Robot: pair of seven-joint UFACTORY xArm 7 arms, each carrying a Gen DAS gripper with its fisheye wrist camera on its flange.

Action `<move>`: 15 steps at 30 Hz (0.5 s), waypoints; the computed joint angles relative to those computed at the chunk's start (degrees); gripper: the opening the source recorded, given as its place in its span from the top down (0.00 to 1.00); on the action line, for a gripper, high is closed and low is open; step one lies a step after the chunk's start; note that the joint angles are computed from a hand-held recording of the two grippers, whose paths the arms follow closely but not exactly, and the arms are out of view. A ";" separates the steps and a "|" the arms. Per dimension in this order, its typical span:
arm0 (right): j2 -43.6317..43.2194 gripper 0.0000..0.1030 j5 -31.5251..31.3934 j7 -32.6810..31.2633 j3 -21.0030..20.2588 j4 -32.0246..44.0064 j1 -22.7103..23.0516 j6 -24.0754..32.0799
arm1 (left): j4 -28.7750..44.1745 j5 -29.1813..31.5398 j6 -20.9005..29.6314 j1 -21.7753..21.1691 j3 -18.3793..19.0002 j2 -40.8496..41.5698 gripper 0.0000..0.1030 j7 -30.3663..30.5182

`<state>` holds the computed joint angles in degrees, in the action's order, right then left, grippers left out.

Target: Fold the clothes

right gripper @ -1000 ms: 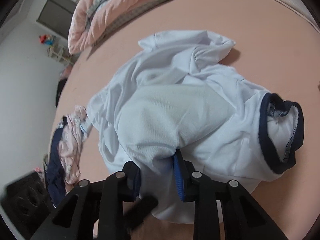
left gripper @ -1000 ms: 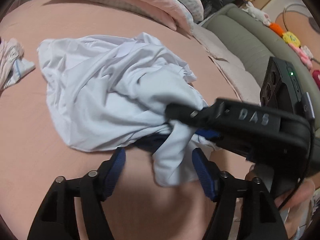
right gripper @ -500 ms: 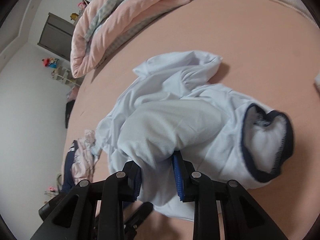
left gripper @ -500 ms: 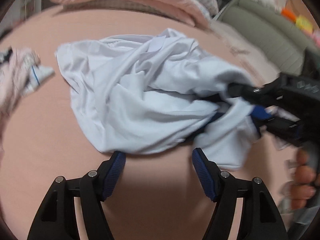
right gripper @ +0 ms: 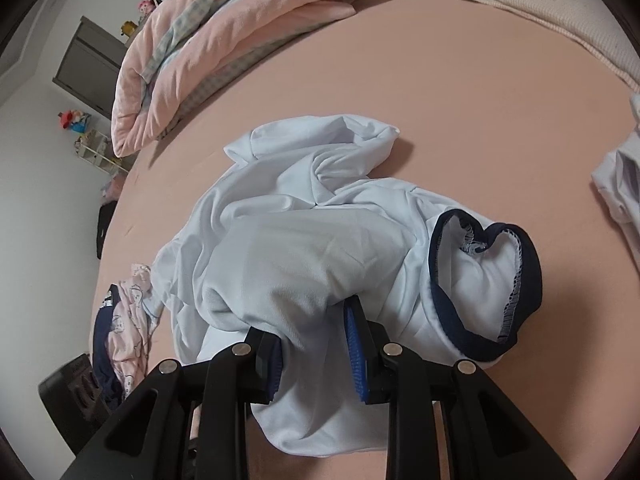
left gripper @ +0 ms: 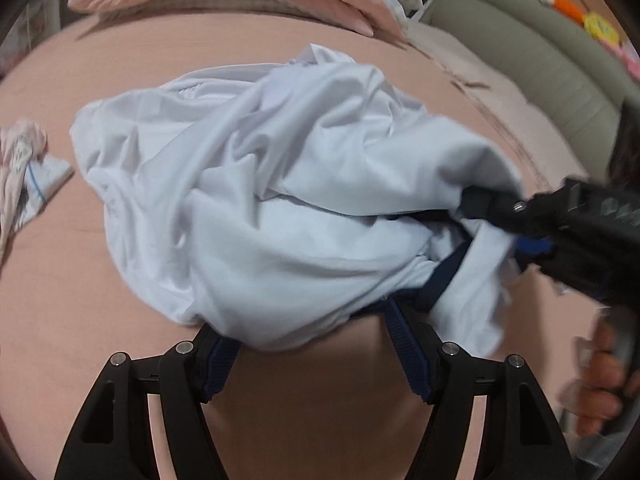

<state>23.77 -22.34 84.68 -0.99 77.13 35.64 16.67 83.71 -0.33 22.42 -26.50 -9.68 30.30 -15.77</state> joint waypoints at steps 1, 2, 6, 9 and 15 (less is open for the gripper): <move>0.04 0.75 -0.15 -0.04 -0.08 0.19 0.16 0.32 | 0.75 1.64 0.03 -1.51 1.53 0.49 0.34 -1.33; 0.02 0.75 -0.22 -0.13 -0.04 0.20 0.20 0.49 | 1.85 3.89 -0.03 -3.29 3.31 1.23 0.34 -2.83; 0.15 0.75 -0.13 -1.40 0.54 0.72 -0.10 1.74 | 3.50 6.34 -0.68 -4.16 4.44 2.34 0.39 -5.56; -0.02 0.75 0.15 -1.86 0.80 0.45 -0.49 1.54 | 3.71 3.11 -2.42 -1.02 1.61 2.90 0.73 -4.54; 0.51 0.65 2.20 -5.81 2.63 1.71 -1.77 3.30 | 1.78 -3.99 -6.08 3.38 -2.70 2.40 0.89 -3.43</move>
